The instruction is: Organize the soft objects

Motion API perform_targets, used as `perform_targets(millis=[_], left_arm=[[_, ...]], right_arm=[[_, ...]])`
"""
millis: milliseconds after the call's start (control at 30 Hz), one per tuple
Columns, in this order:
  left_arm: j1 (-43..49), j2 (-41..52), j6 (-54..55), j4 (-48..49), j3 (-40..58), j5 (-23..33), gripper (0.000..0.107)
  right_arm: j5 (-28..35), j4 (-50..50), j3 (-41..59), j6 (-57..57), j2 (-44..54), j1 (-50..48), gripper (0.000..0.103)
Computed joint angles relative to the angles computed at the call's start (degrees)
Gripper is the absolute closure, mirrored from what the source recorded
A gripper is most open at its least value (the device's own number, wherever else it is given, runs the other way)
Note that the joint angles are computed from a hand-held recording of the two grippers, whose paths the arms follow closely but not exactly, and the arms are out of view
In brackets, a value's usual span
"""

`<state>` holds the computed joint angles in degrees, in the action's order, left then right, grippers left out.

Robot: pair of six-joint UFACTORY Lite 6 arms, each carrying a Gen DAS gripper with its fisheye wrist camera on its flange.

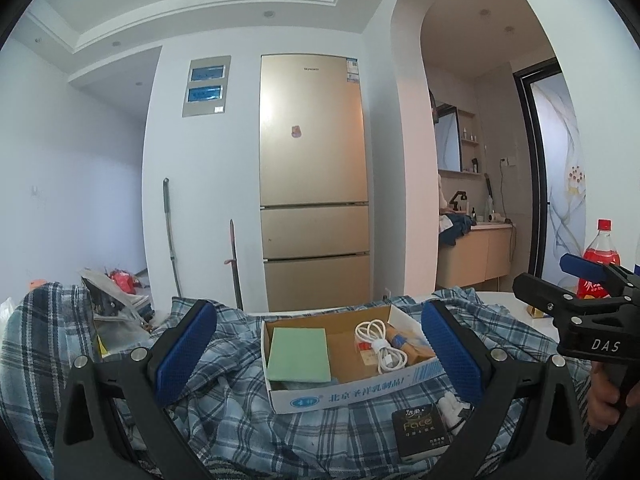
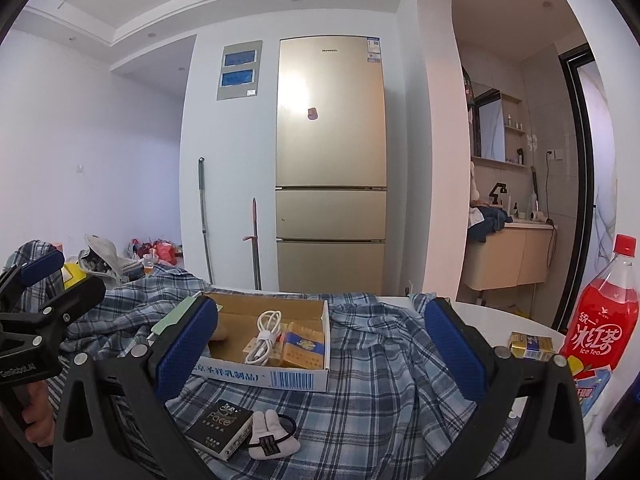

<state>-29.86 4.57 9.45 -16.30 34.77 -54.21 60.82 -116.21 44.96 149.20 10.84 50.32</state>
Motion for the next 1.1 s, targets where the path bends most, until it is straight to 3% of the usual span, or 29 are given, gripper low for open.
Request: perform_targets(millis=[167,267,433,567,633,767,967,1100], left_arm=[[0.29,1.73,1.26,-0.67,3.32,6.57,0.004],[0.66,4.62,2.74,-1.9,7.22,12.0,0.004],[3.24,9.43,-2.67,6.25,14.54,24.95,0.004],[2.56,12.44,-2.13,7.01,18.3,30.4,0.004],[2.45,14.1,-1.18,6.22,20.19,32.85,0.005],[2.78,18.0,-1.07,6.45,24.8,38.97,0.013],[3.26,19.32,-9.29,15.99,26.21,40.99,0.017],[2.53,19.76,-8.35,16.03,26.92,42.1,0.017]], right_arm=[[-4.85,1.59,1.97,-3.05,0.45,-1.23,0.0],[-11.22,3.72,4.69,-6.49,1.72,-3.59,0.0],[-24.06,7.28,8.35,-11.69,3.45,-8.77,0.008],[-32.59,10.43,11.47,-16.26,6.53,-11.66,0.008],[-35.79,15.87,13.92,-22.4,8.99,-12.45,0.009],[-41.11,27.98,18.72,-36.42,14.03,-13.79,0.021],[-43.46,46.34,23.89,-56.86,18.83,-14.41,0.023],[-43.99,55.39,26.03,-66.25,20.77,-15.15,0.034]])
